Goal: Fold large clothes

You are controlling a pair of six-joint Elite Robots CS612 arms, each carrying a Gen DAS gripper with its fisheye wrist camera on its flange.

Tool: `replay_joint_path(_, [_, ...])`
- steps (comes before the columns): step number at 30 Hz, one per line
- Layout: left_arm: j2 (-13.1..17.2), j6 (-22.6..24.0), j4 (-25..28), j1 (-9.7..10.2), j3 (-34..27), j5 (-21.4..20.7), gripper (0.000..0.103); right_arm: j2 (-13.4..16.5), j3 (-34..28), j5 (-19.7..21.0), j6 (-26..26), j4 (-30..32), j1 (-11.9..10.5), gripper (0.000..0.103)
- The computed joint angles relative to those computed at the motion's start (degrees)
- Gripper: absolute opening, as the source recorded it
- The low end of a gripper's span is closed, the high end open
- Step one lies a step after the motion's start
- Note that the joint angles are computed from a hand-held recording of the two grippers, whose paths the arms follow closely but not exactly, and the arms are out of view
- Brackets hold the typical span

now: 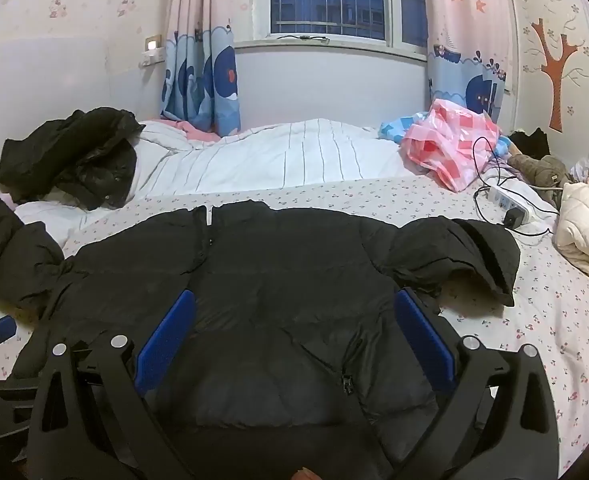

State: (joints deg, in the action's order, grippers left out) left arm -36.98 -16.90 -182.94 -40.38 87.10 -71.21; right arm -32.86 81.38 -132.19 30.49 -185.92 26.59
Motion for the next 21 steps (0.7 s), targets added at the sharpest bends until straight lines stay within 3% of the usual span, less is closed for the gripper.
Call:
replay_joint_path(3, [0.01, 1.17, -3.13, 0.35, 0.49, -1.67, 0.096, 0.01, 0.12, 0.27, 0.26, -0.44, -0.07, 0.096])
replay_joint_path(6, [-0.09, 3.60, -2.28, -0.71, 0.84, 3.06, 0.096, 0.00, 0.13, 0.34, 0.09, -0.38, -0.11, 0.096])
replay_joint_path(8, [-0.03, 3.57, -2.68, -0.62, 0.93, 2.08, 0.096, 0.00, 0.10, 0.39, -0.03, -0.29, -0.13, 0.096])
replay_joint_path(16, [0.25, -2.39, 1.24, -0.27, -0.71, -0.44, 0.097, 0.03, 0.09, 0.41, 0.11, -0.39, -0.11, 0.096])
replay_joint_path(21, [0.45, -2.61, 1.24, -0.62, -1.03, 0.32, 0.097, -0.05, -0.05, 0.69, 0.58, 0.50, -0.12, 0.096])
